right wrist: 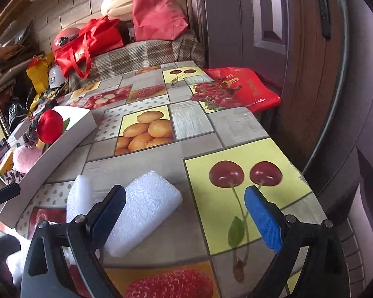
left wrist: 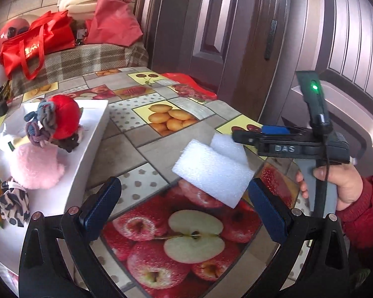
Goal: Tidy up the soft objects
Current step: 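Grasp a white foam pad with the right tool while the left tool moves toward another pad, then grasp the second white foam pad with the left tool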
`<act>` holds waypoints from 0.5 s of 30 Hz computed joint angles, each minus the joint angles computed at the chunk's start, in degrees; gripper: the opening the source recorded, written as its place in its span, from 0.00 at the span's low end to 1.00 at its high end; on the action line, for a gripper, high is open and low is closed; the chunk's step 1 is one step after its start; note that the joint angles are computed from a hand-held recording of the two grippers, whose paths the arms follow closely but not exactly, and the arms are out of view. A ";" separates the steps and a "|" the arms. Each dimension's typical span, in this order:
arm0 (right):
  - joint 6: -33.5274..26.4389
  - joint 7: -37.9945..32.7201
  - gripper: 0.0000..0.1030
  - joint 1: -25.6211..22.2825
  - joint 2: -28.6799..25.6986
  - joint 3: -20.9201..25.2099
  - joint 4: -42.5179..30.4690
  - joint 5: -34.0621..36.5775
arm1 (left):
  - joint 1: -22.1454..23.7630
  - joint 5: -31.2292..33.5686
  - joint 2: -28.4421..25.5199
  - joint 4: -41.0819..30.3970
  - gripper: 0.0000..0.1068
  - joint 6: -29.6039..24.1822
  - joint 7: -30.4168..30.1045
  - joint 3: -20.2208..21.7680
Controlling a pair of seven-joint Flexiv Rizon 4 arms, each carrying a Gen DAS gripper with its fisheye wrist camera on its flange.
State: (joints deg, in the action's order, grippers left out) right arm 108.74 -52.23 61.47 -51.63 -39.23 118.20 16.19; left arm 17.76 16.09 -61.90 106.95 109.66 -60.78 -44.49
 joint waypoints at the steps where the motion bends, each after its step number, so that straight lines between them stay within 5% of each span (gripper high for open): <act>1: -1.29 -0.17 0.94 -0.97 -0.24 0.35 -1.51 -1.04 | -0.98 0.02 0.26 -0.22 0.96 0.34 0.14 0.53; 5: -9.14 -1.23 0.94 -1.49 -1.61 -1.06 -5.72 -8.67 | -2.76 0.18 0.69 0.07 0.96 4.28 -2.13 1.93; 11: -1.51 -4.45 0.94 -0.30 -0.15 1.19 -2.20 -9.42 | -2.01 -1.35 2.92 1.35 0.96 2.05 -8.47 4.13; 15: -6.02 -3.25 0.94 0.14 -1.28 -0.26 -4.60 -7.51 | -3.58 -1.41 3.69 1.61 0.96 1.85 -9.00 5.21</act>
State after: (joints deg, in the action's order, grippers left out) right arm 102.73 -55.48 61.62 -52.91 -39.49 113.60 8.68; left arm 14.18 14.68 -58.21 108.56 111.51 -69.78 -39.29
